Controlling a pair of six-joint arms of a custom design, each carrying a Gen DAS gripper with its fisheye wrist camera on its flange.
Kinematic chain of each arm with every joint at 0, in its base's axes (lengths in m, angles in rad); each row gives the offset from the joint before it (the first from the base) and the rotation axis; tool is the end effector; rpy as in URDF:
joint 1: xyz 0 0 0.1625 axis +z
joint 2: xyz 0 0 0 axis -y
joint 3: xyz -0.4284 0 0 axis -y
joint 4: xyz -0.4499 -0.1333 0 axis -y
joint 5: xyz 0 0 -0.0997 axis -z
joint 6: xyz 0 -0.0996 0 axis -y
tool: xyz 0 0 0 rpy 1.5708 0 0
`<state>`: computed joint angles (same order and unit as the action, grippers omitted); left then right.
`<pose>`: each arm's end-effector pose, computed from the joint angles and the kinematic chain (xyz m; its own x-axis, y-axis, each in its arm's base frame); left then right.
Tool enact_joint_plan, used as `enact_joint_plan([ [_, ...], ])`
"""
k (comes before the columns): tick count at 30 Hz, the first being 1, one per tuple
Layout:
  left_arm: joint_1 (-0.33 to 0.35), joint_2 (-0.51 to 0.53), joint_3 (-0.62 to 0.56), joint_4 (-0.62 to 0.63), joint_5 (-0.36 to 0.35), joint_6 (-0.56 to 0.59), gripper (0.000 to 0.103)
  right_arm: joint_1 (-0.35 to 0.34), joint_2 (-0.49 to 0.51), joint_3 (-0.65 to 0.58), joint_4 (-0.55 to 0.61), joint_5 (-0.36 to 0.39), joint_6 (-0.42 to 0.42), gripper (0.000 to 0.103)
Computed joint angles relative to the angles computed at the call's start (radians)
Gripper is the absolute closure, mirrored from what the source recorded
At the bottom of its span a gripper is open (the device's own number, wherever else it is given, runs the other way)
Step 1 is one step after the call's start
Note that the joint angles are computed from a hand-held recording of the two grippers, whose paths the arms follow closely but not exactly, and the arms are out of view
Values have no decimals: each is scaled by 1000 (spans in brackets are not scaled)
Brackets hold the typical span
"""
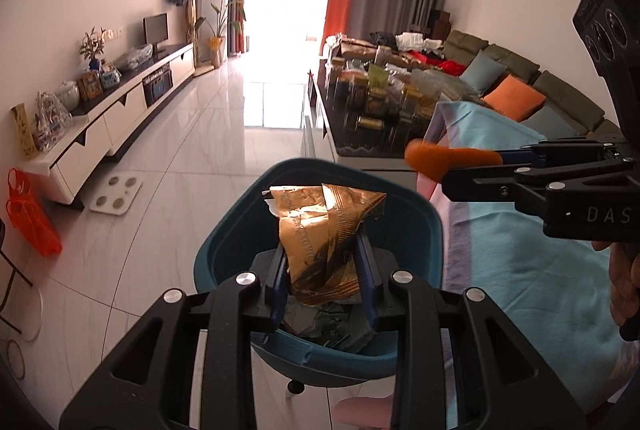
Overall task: Collect trash
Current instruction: 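Carry the gold foil wrapper to the teal bin and open the left tool, then move both tools back over the table toward the foam netting and orange stick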
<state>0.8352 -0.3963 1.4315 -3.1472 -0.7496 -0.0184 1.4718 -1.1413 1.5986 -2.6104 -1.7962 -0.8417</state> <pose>-0.3472 -0.6909 -0.0658 -0.7687 0.1659 -0.6178 0.5611 0.6386 -0.5266 0.0395 -0.7262 0.3271 -0.6996 -0.4742 0.5345 -0.6593 0.7167 -0.2272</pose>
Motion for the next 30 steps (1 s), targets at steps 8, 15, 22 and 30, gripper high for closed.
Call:
enact_joint_plan([
  [8,49,49,-77,62,-18,4,74,7,67,-59,33,-51,7,76],
  [15,54,80,-132,125,-13,-10,62,13,79,-65,31,-62,16,74],
  [22,56,86,-128,96,-3,-6,27,8,67,-60,18,-48,23,70],
  [30,30,78,-110,11,50,0,5,4,30,-32,-16,-8,29,47],
])
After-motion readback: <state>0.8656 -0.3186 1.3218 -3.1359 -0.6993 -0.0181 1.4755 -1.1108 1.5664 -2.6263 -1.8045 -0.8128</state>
